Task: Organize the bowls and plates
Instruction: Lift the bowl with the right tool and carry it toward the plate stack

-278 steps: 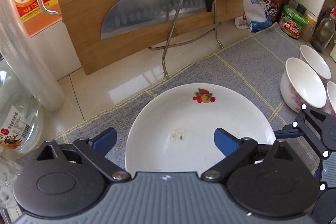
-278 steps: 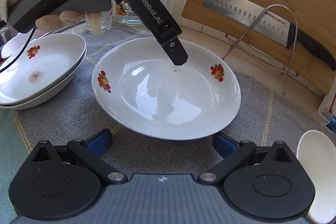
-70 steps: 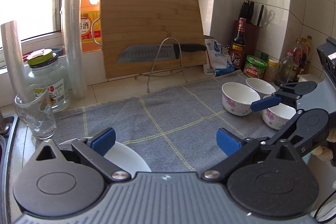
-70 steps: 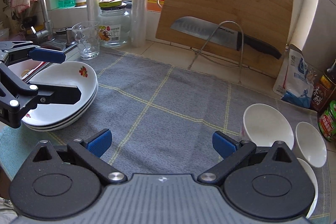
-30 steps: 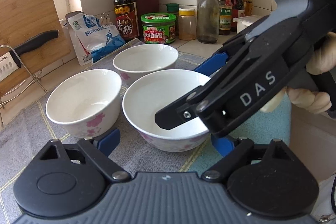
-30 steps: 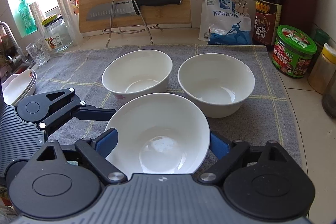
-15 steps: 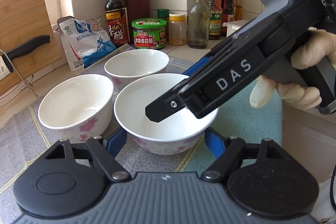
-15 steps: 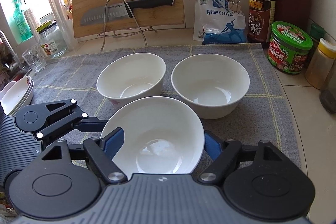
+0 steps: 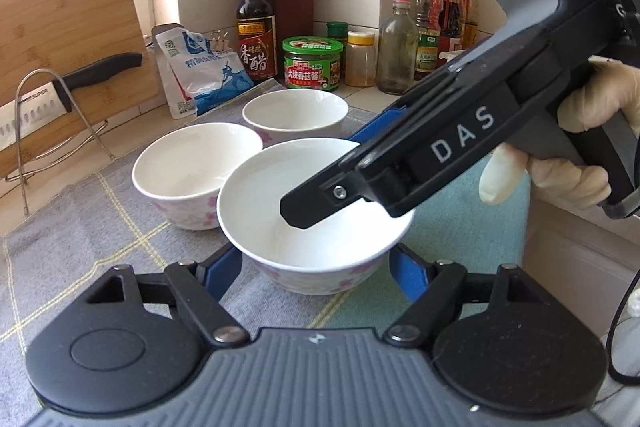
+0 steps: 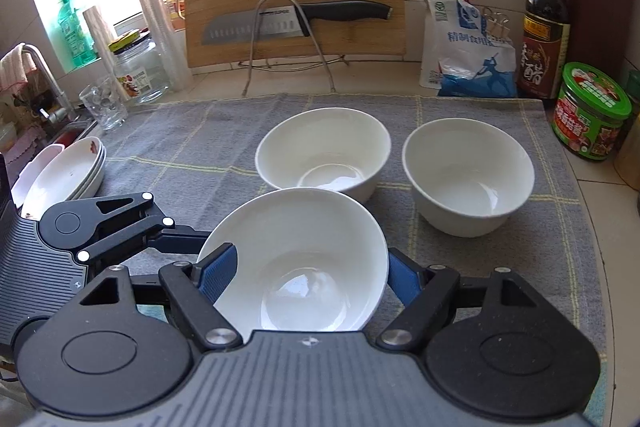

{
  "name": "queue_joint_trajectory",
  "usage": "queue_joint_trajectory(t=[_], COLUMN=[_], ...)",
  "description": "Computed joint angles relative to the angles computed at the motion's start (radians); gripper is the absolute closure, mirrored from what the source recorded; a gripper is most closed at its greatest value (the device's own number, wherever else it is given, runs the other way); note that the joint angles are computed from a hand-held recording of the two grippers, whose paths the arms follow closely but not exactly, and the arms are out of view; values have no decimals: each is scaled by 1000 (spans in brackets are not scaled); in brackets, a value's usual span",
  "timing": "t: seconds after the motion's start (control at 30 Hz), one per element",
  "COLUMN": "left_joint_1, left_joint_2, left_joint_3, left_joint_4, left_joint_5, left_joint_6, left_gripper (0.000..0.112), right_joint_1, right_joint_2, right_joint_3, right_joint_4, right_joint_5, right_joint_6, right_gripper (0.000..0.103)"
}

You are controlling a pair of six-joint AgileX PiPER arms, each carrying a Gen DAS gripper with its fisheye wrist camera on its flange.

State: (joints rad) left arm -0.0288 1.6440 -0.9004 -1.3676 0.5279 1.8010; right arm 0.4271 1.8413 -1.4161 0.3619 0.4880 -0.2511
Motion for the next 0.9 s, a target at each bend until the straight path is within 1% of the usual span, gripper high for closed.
queue_joint_trajectory(t=[0.23,0.37,0.57,0.7,0.9], left_joint_1=[127,187,283,334,378], left_joint_2=[-71,-112,-155,-168,-187], left_joint_3=[56,86,117,123,136], left_joint_4=[105,149,195,234,264], left_joint_5=[48,62,101,128,161], left_joint_6=[-47,-66,-80,-106,-111], left_gripper=[32,32,32,32,32], right_joint_1=[67,108,155,182,206], right_joint_2=[38,70,132,160,171], right_joint_3=[-58,-102,-195,-241,-260], right_joint_4=[56,69,75,70,62], right_joint_5=[38,58,105,128,147], right_joint_6=[-50,-58,-61,-56,-30], right_gripper=[19,19,19,19,19])
